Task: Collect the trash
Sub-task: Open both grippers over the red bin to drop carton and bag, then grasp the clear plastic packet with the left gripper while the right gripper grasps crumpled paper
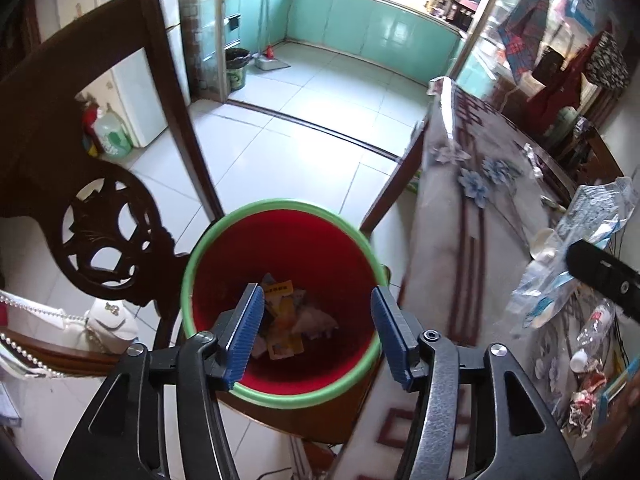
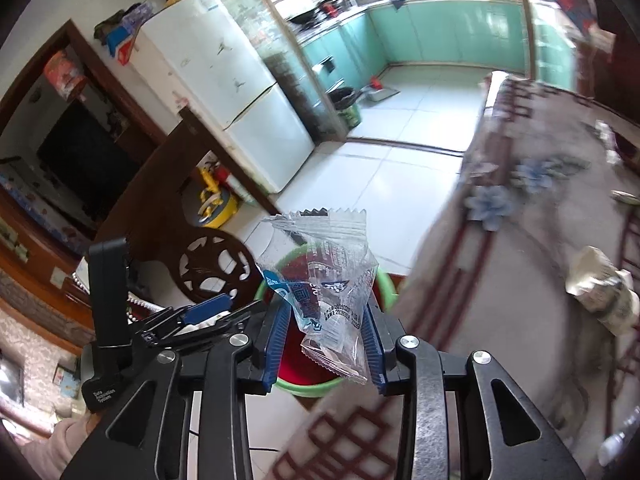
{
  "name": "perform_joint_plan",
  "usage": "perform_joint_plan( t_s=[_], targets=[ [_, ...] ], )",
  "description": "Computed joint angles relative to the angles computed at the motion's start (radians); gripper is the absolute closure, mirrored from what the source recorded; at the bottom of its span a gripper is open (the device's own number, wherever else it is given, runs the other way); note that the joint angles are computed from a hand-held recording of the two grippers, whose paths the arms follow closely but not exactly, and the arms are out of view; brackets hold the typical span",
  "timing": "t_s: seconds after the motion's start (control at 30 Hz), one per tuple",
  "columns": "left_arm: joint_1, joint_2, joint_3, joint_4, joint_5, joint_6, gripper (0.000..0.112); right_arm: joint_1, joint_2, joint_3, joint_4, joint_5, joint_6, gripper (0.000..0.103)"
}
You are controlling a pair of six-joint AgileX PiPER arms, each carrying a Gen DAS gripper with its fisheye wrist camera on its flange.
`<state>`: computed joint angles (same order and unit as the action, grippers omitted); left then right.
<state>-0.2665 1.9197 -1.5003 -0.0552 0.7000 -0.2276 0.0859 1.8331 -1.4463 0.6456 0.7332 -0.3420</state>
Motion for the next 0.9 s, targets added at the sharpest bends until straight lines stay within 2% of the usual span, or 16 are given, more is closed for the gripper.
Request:
perform_joint_plan(
  t_s=[0.17,0.3,0.43,0.6,0.7,0.87,0.9],
  targets=[
    [-0.096,0.004,-0.027,-0.008,0.005,0.019,0.047,-0.17,-0.166,0.186,-0.072,-0.028,-0.009,0.053],
    [-0.203,0.038,-0.093,-0.015,0.026,0.045,0.046,-0.399,-0.276,0.31,-0.164,0.012,-0.031,0.053],
    [-0.312,0.097,-0.19,-0.037,0.056,0.06,0.044,-0.63,-0.324,0.366,-0.229,0.085,-0.097,0.053],
    [-0.414,0.19,-0.337,-0.079,0.121,0.067,0.044,-0.892,-0.296,0.37,-0.194,0.182,-0.25,0.053],
    [-0.474,0.242,-0.428,-0.065,0.173,0.064,0.043,-0.962,-0.252,0.347,-0.183,0.23,-0.306,0.053],
    [-0.531,0.272,-0.474,-0.035,0.186,0.045,0.038,-1.022,-0.182,0.366,-0.161,0.266,-0.4,0.053],
    [-0.539,0.293,-0.507,-0.024,0.21,0.034,0.037,-1.025,-0.165,0.369,-0.153,0.266,-0.412,0.053]
  ],
)
